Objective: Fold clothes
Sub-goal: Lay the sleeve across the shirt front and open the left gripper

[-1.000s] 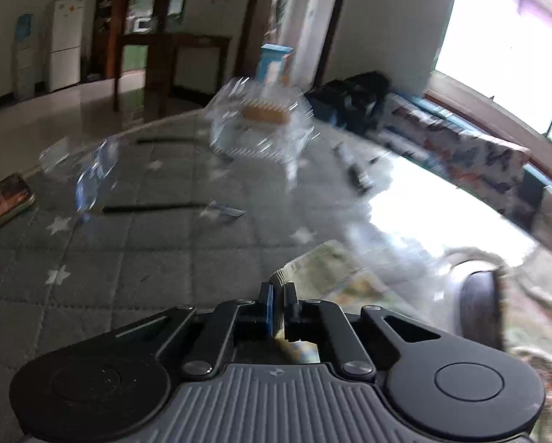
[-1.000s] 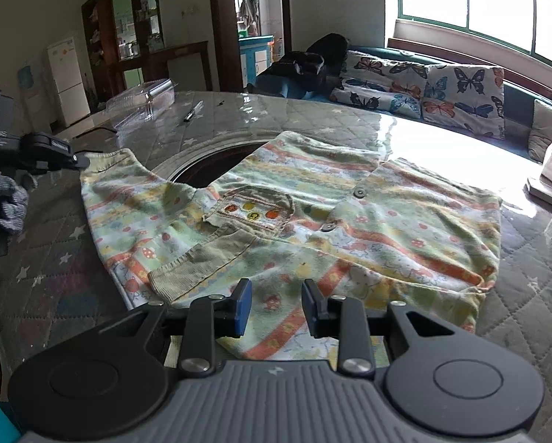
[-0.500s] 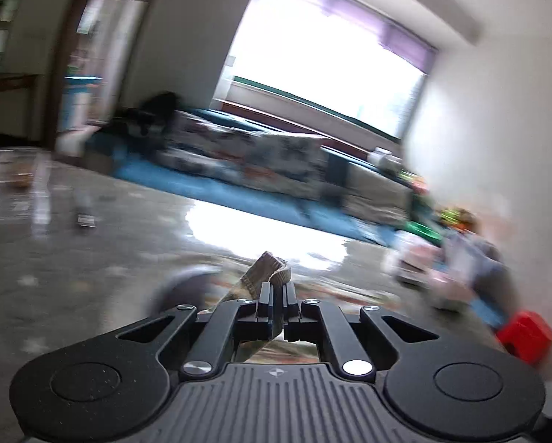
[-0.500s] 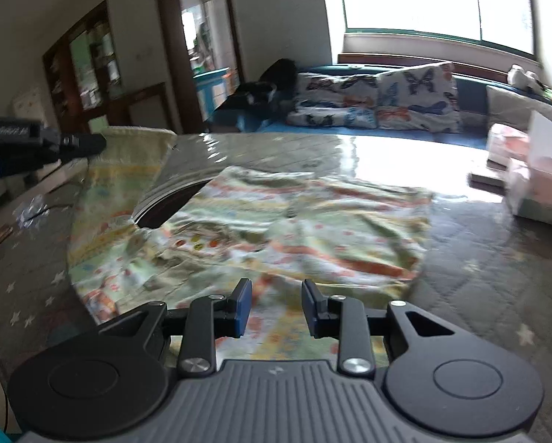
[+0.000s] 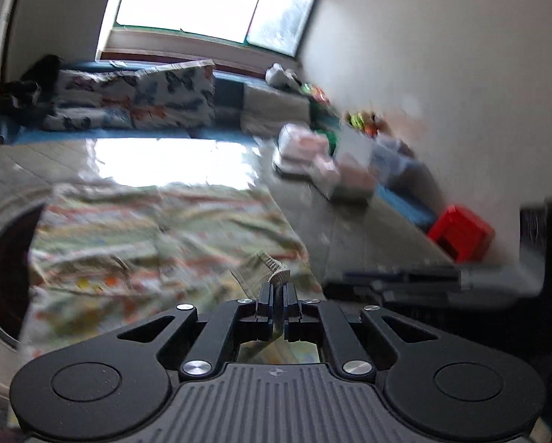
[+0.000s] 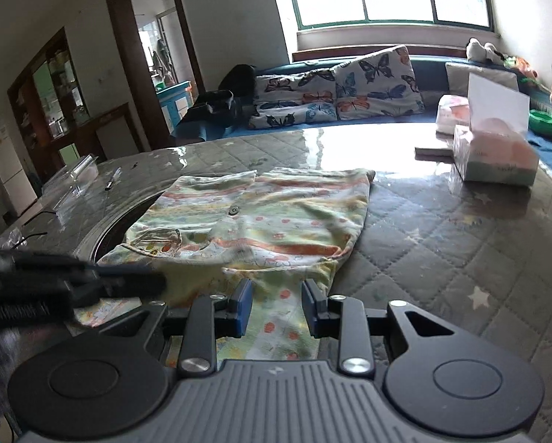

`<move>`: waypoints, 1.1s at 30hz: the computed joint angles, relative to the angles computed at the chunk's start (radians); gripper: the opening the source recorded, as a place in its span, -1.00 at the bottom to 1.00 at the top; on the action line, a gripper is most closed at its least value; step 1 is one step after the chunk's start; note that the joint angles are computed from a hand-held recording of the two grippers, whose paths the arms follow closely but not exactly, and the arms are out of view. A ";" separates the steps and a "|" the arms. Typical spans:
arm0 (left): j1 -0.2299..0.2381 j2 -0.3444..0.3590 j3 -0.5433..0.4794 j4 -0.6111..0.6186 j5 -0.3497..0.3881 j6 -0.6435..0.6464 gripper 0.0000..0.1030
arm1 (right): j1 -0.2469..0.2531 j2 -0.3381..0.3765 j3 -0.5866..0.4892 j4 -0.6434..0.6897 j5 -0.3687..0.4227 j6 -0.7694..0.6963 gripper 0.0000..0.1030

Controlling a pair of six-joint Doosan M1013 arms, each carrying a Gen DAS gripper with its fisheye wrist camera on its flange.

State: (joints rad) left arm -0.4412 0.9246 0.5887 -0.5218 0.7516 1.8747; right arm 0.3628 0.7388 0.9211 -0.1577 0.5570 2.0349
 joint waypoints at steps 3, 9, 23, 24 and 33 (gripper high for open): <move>0.003 0.011 -0.016 -0.010 0.048 0.011 -0.82 | 0.002 0.007 -0.011 0.022 0.008 -0.019 -0.43; 0.025 -0.022 0.037 -0.012 0.023 0.044 -0.69 | 0.009 0.039 -0.065 0.070 0.039 -0.085 -0.43; 0.068 0.122 -0.212 0.354 0.125 -0.360 -0.72 | 0.025 0.189 -0.325 0.145 0.182 -0.261 -0.43; 0.068 0.124 -0.212 0.370 0.130 -0.366 -0.72 | 0.026 0.196 -0.335 0.142 0.198 -0.265 -0.45; 0.070 0.064 -0.117 0.353 0.091 -0.309 -0.72 | 0.033 0.157 -0.280 0.131 0.202 -0.306 -0.29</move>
